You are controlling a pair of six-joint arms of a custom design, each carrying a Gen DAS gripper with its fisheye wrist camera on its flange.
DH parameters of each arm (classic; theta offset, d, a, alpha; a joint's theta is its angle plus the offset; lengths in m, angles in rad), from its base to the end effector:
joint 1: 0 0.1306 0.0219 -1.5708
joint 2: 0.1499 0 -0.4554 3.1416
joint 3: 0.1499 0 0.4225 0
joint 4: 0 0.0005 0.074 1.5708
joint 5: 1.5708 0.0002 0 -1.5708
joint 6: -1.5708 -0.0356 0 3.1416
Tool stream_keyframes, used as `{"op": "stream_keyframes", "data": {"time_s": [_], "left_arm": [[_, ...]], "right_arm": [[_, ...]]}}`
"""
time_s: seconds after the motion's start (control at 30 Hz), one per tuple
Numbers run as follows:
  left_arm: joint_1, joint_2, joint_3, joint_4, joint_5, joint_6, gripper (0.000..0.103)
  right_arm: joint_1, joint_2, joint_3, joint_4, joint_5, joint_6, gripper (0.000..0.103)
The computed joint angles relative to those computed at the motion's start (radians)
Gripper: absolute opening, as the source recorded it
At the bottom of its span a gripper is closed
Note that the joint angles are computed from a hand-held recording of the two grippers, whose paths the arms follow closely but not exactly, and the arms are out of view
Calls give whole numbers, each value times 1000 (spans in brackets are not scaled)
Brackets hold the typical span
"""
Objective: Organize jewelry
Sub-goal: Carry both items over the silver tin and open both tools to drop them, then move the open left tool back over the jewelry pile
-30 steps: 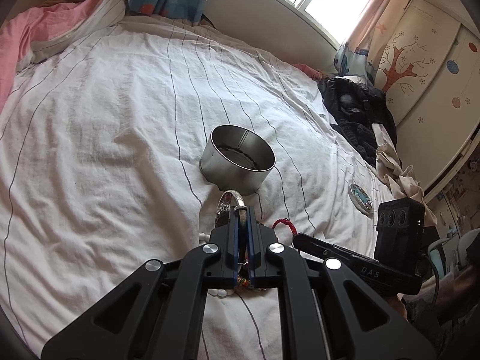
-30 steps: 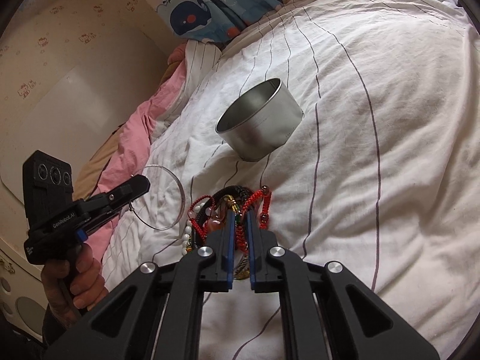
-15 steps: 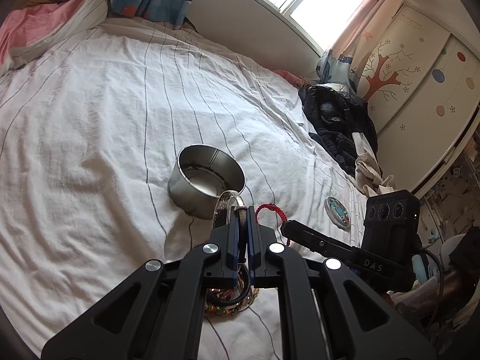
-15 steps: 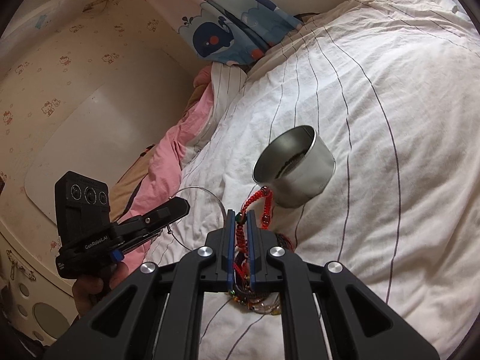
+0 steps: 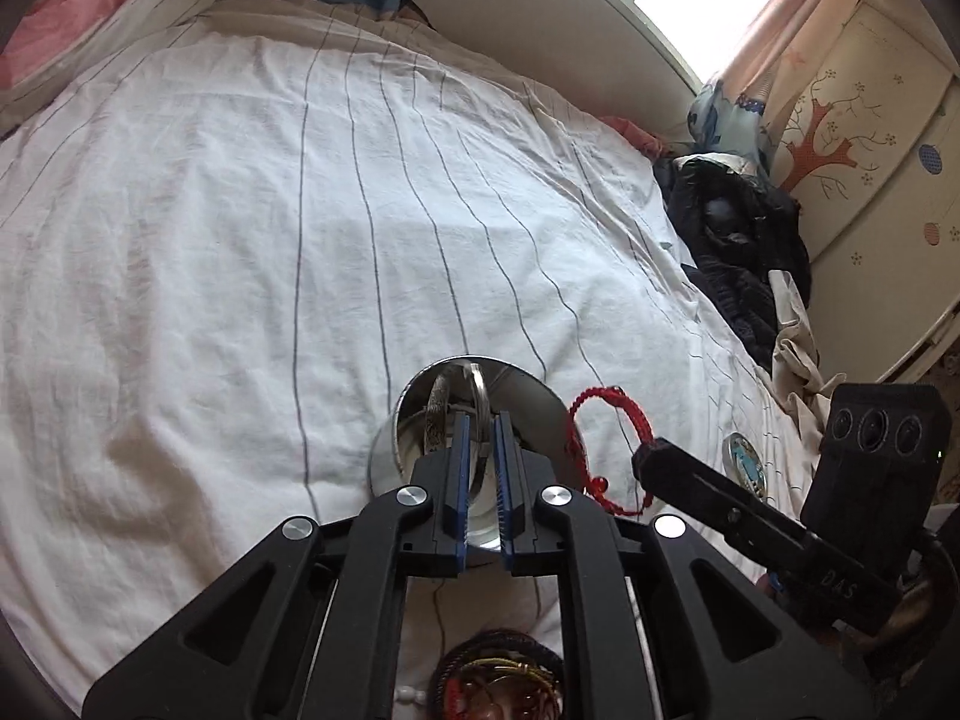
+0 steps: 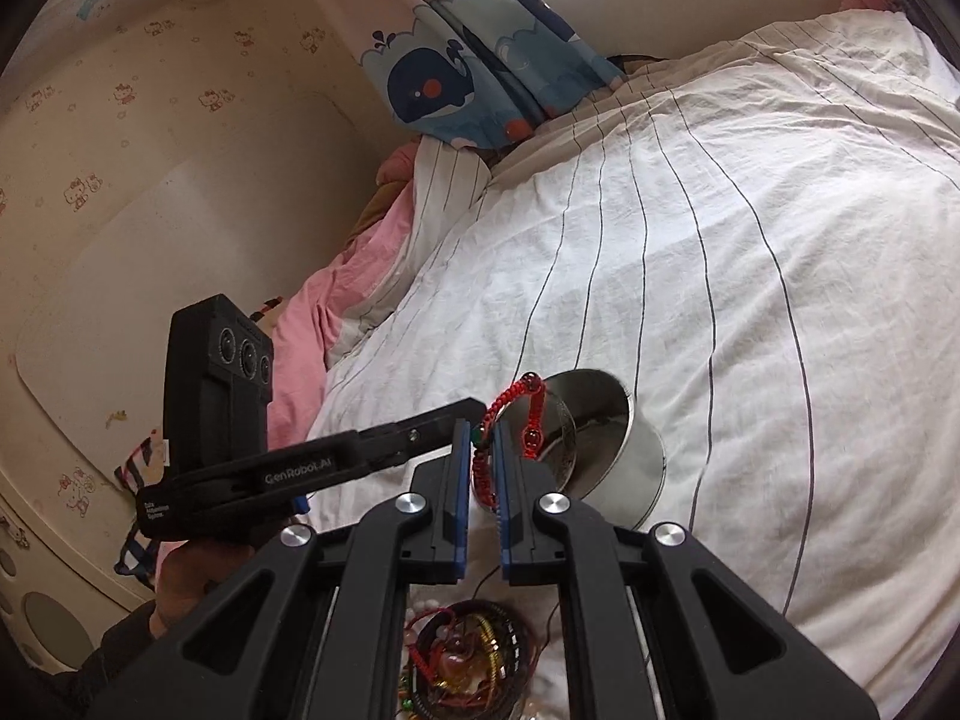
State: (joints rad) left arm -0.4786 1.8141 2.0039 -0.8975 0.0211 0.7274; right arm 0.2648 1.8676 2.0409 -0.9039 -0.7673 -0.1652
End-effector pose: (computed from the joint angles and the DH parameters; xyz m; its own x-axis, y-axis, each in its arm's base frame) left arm 0.6158 -0.3209 0.5596 -0.7466 -0.3616 -0.5584 -0.0291 0.8564 -0.5155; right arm 0.6778 0.2089 0.5475 -0.7483 -0.0803 -0.6585 -0.5721 0.5805 0.5794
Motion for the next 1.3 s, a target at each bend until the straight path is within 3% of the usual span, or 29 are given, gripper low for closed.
{"op": "stream_keyframes", "data": {"time_s": [0.1, 0.2, 0.27, 0.3, 0.53, 0.73, 0.9, 1.3], "left_arm": [[-4, -32, -29, -13, -41, -8, 23], [-22, -69, -61, -47, -91, -27, 28], [-41, -98, -94, -67, -118, -34, 30], [-50, -113, -116, -72, -124, -30, 32], [-110, -197, -273, -59, -88, 16, 34], [-134, -181, -249, -65, -112, -15, 36], [-136, -156, -214, -116, -154, -23, 37], [-133, -158, -220, -125, -148, -12, 38]], "right_arm": [[14, 41, 50, -32, 32, 27, 8], [30, 82, 110, -122, 100, 78, 11], [29, 63, 80, -108, 139, 67, 40], [26, 40, 47, -77, 161, 57, 44], [-21, -110, -162, -84, 155, 95, 44], [-39, -147, -231, -89, 121, 65, 44], [-36, -138, -241, -88, 138, 61, 44], [-38, -180, -345, 36, 171, 17, 49]]}}
